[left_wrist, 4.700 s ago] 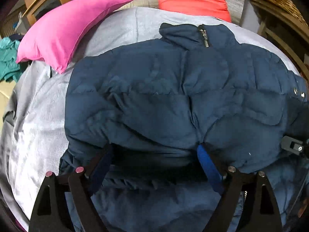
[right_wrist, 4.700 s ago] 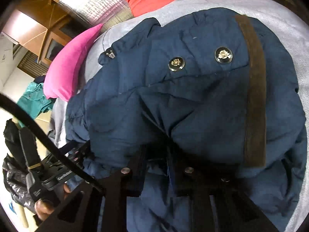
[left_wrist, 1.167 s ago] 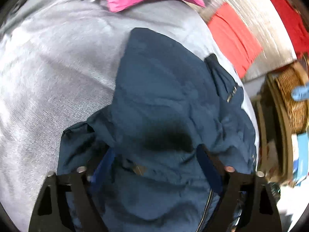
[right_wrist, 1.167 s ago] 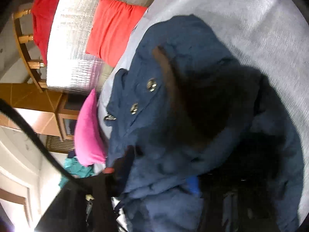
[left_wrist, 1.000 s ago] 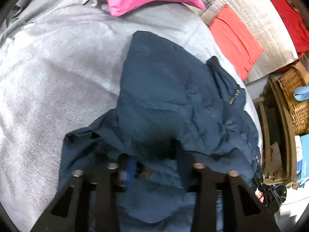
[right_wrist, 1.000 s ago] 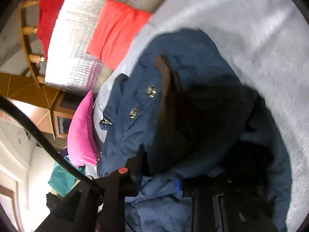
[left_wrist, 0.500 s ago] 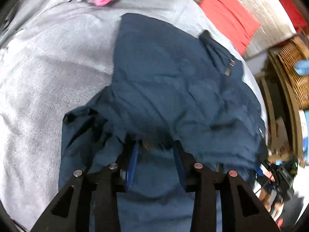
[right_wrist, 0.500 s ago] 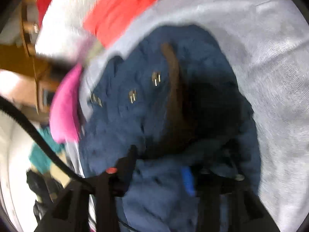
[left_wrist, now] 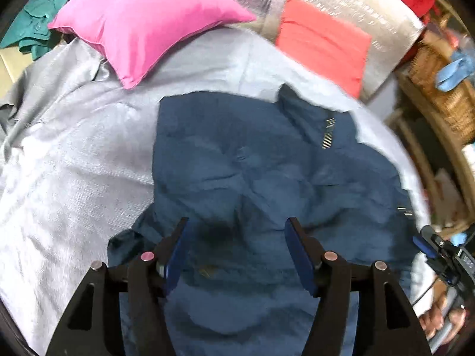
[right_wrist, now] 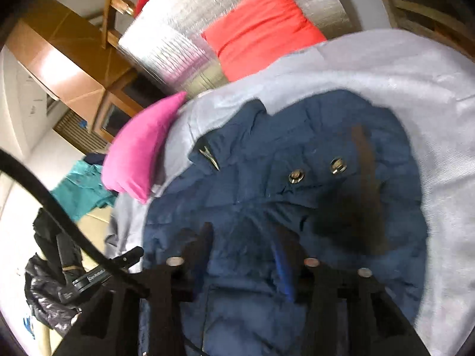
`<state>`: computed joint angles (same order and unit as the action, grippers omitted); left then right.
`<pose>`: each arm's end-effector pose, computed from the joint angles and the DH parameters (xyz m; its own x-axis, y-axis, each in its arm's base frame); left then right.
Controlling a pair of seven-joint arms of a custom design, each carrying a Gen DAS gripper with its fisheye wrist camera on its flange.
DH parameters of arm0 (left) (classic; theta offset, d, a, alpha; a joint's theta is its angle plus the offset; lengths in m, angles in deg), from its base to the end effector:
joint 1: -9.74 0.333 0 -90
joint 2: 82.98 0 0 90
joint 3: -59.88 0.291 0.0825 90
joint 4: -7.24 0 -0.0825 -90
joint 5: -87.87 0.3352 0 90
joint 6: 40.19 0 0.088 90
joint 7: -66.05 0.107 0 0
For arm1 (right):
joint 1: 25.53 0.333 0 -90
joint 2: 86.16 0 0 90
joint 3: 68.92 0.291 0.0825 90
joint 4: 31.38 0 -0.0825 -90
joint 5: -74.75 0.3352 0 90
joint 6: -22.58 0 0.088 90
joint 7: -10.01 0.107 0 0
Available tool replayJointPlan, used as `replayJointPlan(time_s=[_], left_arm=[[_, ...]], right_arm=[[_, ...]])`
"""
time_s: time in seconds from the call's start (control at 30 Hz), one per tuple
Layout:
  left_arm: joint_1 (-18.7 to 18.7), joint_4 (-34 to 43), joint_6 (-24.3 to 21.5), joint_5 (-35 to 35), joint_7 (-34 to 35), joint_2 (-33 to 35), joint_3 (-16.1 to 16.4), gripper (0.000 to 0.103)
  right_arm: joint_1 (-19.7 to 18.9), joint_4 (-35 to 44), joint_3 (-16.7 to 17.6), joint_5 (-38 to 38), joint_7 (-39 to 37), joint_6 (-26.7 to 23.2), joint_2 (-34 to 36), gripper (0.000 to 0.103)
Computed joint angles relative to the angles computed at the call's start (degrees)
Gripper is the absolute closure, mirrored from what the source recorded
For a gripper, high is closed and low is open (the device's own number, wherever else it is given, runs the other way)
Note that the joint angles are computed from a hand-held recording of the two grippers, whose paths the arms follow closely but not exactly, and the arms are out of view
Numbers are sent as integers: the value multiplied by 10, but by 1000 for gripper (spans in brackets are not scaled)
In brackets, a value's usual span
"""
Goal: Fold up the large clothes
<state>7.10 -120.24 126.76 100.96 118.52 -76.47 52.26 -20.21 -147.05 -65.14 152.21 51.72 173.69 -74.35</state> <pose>0.5334 -0.1093 0.3970 0.2093 -0.9561 0.2051 -0.8105 -0.2870 -0.5107 0.5649 0.0639 0.3839 0.0993 -0.7680 -0.6328 -0.8304 0.2864 -0.4779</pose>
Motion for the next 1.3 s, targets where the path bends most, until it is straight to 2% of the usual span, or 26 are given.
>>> replayJointPlan(time_s=[0.03, 0.1, 0.17, 0.27, 0.37, 0.43, 0.53, 0.6, 0.7, 0.77, 0.8, 0.9, 0.97, 1.03, 1.1, 1.17, 1.3], left_arm=[[4, 5, -19, 24, -30, 0, 1, 38], [-3, 9, -39, 35, -19, 5, 10, 38], [-6, 17, -54, 47, -21, 15, 9, 38], [-12, 30, -74, 67, -28, 22, 9, 38], [-10, 27, -68, 63, -34, 14, 7, 38], [-7, 12, -43, 57, -27, -1, 4, 38], [-14, 11, -19, 82, -37, 1, 6, 38], [-24, 36, -42, 107, -53, 25, 9, 38], [-47, 75, -84, 162, -90, 57, 22, 38], [-58, 94, -109, 189, -109, 65, 25, 38], [-56, 94, -107, 188, -111, 63, 22, 38], [-40, 72, -52, 158, -92, 49, 8, 38], [-50, 77, -46, 176, -92, 53, 10, 37], [-69, 99, -80, 213, -109, 70, 19, 37], [-77, 116, -103, 230, -112, 86, 21, 36], [-71, 121, -113, 215, -99, 87, 15, 36], [-49, 99, -86, 174, -88, 64, 12, 36]], right_arm=[[2, 8, 1, -1, 1, 3, 12, 64], [7, 13, 0, -37, 21, 10, 36, 65], [12, 24, -1, -96, 70, 10, 58, 79], [-3, 29, 2, -130, 115, -14, 58, 81], [-17, 26, 18, -85, 75, -8, 46, 76], [-14, 28, 21, -69, 57, 0, 43, 76], [4, 28, 13, -117, 95, 27, 53, 76], [-7, 35, 17, -121, 104, -1, 68, 77], [-12, 34, 21, -115, 102, -2, 62, 77], [-19, 25, 35, -59, 46, 9, 48, 76], [-19, 21, 36, -39, 23, 9, 41, 76], [-15, 27, 37, 10, -38, -16, 39, 76], [5, 41, 31, -30, -15, -20, 59, 77], [21, 56, 26, -80, 29, -11, 83, 76], [8, 62, 30, -82, 45, -33, 88, 78], [-8, 58, 27, -83, 58, -62, 77, 78], [-31, 28, 6, -66, 53, -57, 28, 76]])
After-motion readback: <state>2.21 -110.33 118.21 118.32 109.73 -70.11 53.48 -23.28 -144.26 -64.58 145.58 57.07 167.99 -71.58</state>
